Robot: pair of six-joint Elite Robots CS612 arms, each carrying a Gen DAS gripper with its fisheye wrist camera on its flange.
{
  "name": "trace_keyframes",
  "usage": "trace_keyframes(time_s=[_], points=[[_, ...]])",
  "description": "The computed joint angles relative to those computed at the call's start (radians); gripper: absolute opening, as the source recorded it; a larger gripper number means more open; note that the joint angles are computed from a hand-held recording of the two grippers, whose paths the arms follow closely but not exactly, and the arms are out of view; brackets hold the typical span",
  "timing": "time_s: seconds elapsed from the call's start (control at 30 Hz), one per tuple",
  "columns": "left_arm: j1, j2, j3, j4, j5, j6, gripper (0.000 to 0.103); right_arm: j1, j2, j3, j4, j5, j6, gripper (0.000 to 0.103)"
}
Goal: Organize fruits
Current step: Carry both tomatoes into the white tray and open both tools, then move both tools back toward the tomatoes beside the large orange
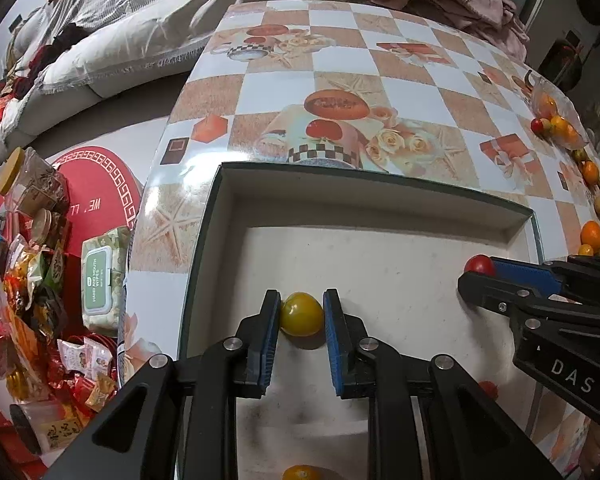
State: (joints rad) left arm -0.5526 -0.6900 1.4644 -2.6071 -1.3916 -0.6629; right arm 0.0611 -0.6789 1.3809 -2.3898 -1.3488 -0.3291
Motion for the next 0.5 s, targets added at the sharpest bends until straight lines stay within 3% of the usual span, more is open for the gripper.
trace_keyframes(time_s=[0.17, 0.23, 0.27, 0.3, 0.37, 0.5], points=[[0.000, -0.001, 0.000, 0.005, -0.002, 0.006, 0.024, 0.002, -0.002, 0.003, -0.003, -0.003, -0.016, 0.025], [0.002, -0.002, 0.001, 0.005, -0.008, 0.004, 0.045, -0.001, -0.003, 0.002, 0.008, 0.003, -0.016, 0.026], [0.001, -0.004, 0.005, -0.003, -0.004, -0.002, 0.069, -0.002, -0.005, 0.004, 0.009, 0.007, -0.016, 0.027], [-0.002, -0.009, 0.020, -0.036, 0.014, -0.007, 0.072, -0.002, -0.008, 0.007, 0.006, 0.010, -0.017, 0.029], [-0.004, -0.013, 0.025, -0.044, 0.024, -0.003, 0.072, -0.003, -0.017, 0.019, -0.012, 0.014, -0.021, 0.048], [-0.003, -0.019, 0.027, -0.028, 0.025, -0.007, 0.072, -0.010, -0.036, 0.039, -0.038, 0.041, -0.028, 0.060]])
